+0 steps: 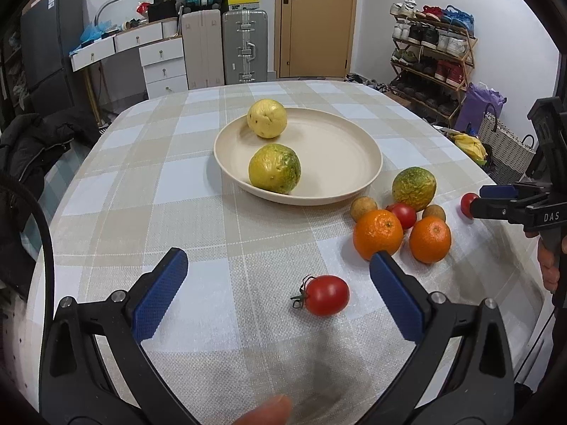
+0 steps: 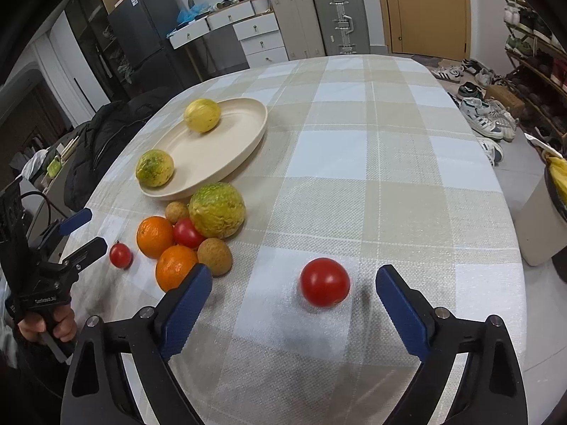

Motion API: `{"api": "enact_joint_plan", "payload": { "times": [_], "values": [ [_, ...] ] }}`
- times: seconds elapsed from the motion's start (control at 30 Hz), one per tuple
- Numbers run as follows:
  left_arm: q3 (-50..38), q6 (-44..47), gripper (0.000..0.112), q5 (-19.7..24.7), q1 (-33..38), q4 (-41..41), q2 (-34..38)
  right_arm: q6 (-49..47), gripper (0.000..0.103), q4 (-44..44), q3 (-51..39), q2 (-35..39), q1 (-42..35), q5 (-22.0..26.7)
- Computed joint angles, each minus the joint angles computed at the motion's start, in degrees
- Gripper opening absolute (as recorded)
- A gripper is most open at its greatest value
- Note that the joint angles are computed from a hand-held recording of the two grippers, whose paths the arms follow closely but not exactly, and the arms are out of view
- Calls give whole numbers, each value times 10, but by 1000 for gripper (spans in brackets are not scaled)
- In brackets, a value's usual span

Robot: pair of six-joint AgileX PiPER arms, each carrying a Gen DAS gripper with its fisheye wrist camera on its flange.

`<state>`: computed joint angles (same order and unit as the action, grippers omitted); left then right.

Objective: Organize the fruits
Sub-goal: 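Grasp the red tomato with the right tool while the left tool grasps a small tomato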

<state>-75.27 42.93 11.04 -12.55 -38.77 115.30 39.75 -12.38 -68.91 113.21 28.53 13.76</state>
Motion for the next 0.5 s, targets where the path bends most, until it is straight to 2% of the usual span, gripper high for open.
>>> {"api": "enact_joint_plan", "payload": {
  "times": [0.07, 0.13, 0.2, 0.37, 0.5],
  "values": [
    [1, -13, 103, -4, -3, 21, 1, -12, 87, 9, -2, 1, 2, 2],
    [0, -38, 103, -5, -5, 51, 3, -19, 86, 12, -2, 2, 3, 4],
    [-7, -63, 103, 2, -6, 78, 8, -40, 84, 24, 1, 0, 5, 1],
    [-34, -157, 103, 29, -12, 179, 30, -23, 79, -6, 4, -2, 9, 8],
    [-42, -152, 103, 38, -12, 178, 37, -18, 74, -12, 6, -2, 7, 13]
  ]
}}
